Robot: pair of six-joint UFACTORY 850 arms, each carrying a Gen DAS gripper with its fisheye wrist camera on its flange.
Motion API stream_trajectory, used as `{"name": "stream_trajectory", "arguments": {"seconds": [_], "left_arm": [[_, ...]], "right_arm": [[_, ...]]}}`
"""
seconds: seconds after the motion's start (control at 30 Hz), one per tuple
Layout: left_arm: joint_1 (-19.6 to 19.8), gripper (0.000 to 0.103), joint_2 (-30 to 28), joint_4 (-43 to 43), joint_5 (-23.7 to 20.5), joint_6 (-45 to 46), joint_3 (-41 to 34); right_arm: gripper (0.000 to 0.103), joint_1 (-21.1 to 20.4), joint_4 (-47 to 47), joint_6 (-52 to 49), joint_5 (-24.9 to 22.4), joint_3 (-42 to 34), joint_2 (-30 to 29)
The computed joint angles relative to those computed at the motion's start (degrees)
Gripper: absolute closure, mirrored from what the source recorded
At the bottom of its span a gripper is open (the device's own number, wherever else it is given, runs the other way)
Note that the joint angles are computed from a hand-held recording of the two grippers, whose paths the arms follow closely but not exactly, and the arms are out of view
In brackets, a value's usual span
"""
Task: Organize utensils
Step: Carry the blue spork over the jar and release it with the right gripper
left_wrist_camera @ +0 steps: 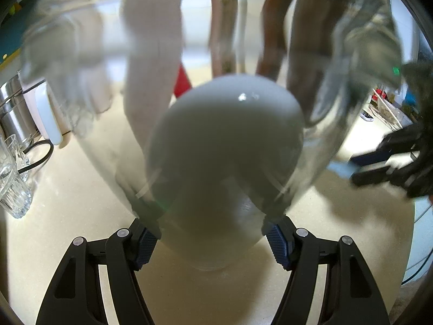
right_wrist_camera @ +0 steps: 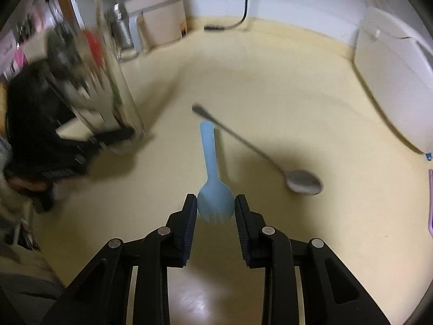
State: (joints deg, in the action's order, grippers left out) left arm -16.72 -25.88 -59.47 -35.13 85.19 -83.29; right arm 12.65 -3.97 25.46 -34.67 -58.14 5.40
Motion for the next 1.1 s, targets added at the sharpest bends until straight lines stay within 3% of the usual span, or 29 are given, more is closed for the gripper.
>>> {"name": "stream_trajectory", "arguments": {"seconds": [0.17, 0.3, 0.63, 0.83, 0.97, 1.1], "left_arm": [[0.0, 0.030, 0.2, 0.0, 0.0, 0.0, 0.2], [0.2, 0.030, 0.0, 0.0, -0.1, 0.1, 0.0], [0.3, 0.030, -0.1, 0.1, -0.2, 0.1, -0.2], [0.1, 0.030, 0.1, 0.1, 0.1, 0.0, 0.0], [0.0, 0.030, 0.2, 0.1, 0.2, 0.0, 0.2], [-0.2, 0.030, 0.4, 0.3, 0.4, -0.3, 0.4]], "right_arm": [[0.074, 0.2, -4.0, 0.6, -1.8, -5.0, 4.1], [0.074, 1.9, -5.6, -10.6, -4.8, -16.2, 1.5], [0.074, 9.1, -11.7, -44.1, -30.6, -43.3, -17.3], [0.074, 12.1, -17.5, -60.7, -44.5, -52.9, -26.0], [0.074, 12.7, -19.5, -62.8, -45.3, -55.7, -28.8], [0.072, 12.2, -17.8, -60.0, -42.8, -57.7, -29.6]]}}
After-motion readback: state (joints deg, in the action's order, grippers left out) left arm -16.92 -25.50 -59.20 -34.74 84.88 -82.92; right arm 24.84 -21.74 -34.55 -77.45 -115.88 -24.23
